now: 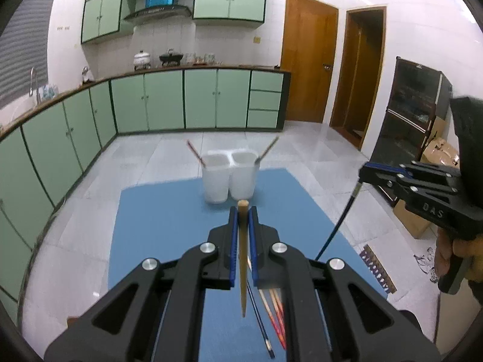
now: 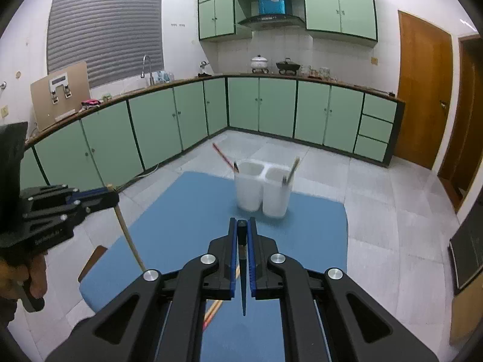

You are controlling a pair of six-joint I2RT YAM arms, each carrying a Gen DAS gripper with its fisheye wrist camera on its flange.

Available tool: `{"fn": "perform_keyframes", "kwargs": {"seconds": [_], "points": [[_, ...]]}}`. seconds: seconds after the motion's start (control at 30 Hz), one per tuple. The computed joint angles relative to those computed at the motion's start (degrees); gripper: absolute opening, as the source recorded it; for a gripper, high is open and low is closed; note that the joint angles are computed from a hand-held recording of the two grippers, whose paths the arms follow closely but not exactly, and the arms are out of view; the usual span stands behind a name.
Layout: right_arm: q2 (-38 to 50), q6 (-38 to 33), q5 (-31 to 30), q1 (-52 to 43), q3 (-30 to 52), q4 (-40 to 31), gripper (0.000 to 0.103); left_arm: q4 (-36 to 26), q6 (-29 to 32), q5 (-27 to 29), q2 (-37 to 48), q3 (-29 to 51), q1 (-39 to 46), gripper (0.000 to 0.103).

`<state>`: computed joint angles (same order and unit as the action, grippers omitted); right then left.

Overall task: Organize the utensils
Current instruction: 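Carry the wooden chopstick into the holder while the right tool inserts the black chopstick, then open both tools and withdraw them from the holder back over the chopsticks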

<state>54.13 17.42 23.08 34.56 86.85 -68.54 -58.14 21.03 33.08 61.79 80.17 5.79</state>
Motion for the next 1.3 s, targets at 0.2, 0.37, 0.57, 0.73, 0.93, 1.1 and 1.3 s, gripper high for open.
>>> {"fn": "perform_keyframes", "kwargs": {"seconds": [0.2, 0.37, 0.57, 0.73, 0.93, 1.1, 1.3], "points": [[12.75, -8.16, -10.95, -13.71, 14.79, 2.43, 0.006, 5.06, -6.10, -4.12, 9.12, 10.62, -6.54, 0.006], [27.41, -10.32, -17.35, -22.13, 33.45, 0.98, 0.006, 8.80, -10.92, -10.56, 20.45, 24.56, -12.14, 0.006], [44.72, -12.88, -17.41, -25.62, 56.51, -2.55, 0.006, 9.00, -15.24, -15.81, 34.83, 44.17, -16.87, 0.006], [54.84, -14.21, -18.88, -28.71, 67.00, -2.64, 0.006, 7.78, -16.11, -19.59, 46.66, 58.71, -20.27, 0.006], [53.90, -14.94, -21.31, -32.03, 51.89, 9.67, 0.006, 12.73, -16.68, -22.48, 55.26, 60.91, -21.94, 0.006], [49.44, -15.17, -23.15, -33.43, 33.46, 19.91, 0.006, 18.53, -16.43, -22.16, 55.46, 51.20, -21.23, 0.006], [43.00, -15.69, -23.17, -32.95, 21.58, 25.27, 0.010, 25.34, -13.82, -20.99, 47.12, 34.62, -19.88, 0.014]]}}
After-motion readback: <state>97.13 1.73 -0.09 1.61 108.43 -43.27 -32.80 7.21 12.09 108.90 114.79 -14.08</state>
